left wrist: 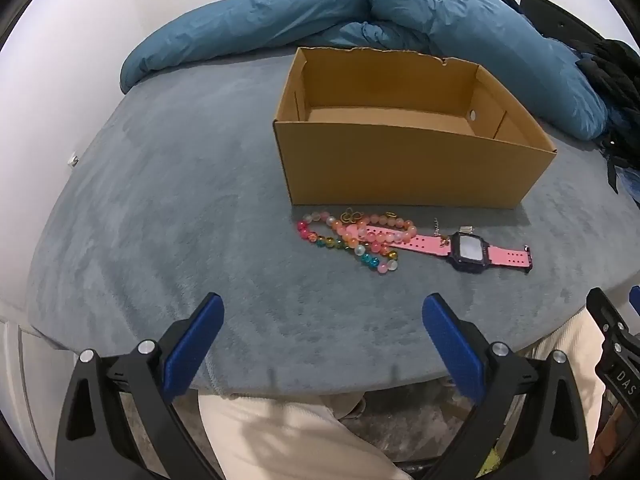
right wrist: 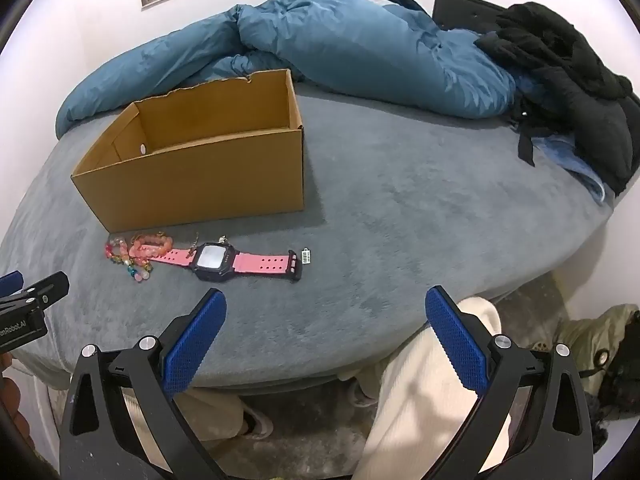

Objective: Organize jewelry

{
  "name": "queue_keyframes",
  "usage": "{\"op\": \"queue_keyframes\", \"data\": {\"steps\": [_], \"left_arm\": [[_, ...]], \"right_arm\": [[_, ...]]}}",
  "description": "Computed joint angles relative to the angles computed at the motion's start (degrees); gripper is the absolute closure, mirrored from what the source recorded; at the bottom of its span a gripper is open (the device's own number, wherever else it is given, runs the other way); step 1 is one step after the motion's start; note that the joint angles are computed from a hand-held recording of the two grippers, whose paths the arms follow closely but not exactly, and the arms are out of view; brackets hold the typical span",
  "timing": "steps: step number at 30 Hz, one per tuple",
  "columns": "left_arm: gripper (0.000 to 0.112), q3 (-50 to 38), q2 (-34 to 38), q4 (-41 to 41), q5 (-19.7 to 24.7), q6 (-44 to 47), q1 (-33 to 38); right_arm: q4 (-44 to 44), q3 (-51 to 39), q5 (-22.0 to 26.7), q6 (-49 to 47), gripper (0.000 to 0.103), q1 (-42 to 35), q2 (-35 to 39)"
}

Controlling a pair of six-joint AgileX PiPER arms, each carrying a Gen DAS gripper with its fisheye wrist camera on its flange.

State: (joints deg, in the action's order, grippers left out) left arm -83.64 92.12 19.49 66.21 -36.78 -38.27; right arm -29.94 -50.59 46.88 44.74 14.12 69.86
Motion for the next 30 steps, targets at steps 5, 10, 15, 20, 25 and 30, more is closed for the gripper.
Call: {"op": "queue_keyframes", "data": {"steps": [5, 10, 15, 20, 25, 30], "left_arm": [[0.015, -0.69, 0.13, 0.48, -0.4, -0.21, -1.08], [0.015, -0.71, -0.27, 1.09, -1.19, -0.8, -1.66], [0.015, 0.76, -1.23, 3.01, -3.48, -2.64, -2.64], [0.015, 3.52, -2.33, 5.36, -6.33, -5.02, -3.67], [0.015, 4.77, -2.43, 6.16, -7.49, -6.42, -3.99], [0.015, 4.7, -2.06, 6.0, -7.33, -6.29, -3.66]], "right_arm": [[-1.22, 0.0, 0.12, 0.9, 0.007, -0.07, -0.25], [-2.72, 0.25, -0.02, 2.13, 0.007, 0.09, -0.75], [-3.95, 1.22, -1.13, 3.34, 0.007, 0.18, -1.43], [-6.57, 2.97, -3.04, 5.71, 0.007, 0.63, -2.5], [-9.76, 4.53, -4.69, 8.59, 0.007, 1.3, -3.09], [-10.71, 4.39, -4.22, 9.68, 0.007, 2.04, -2.78]]}}
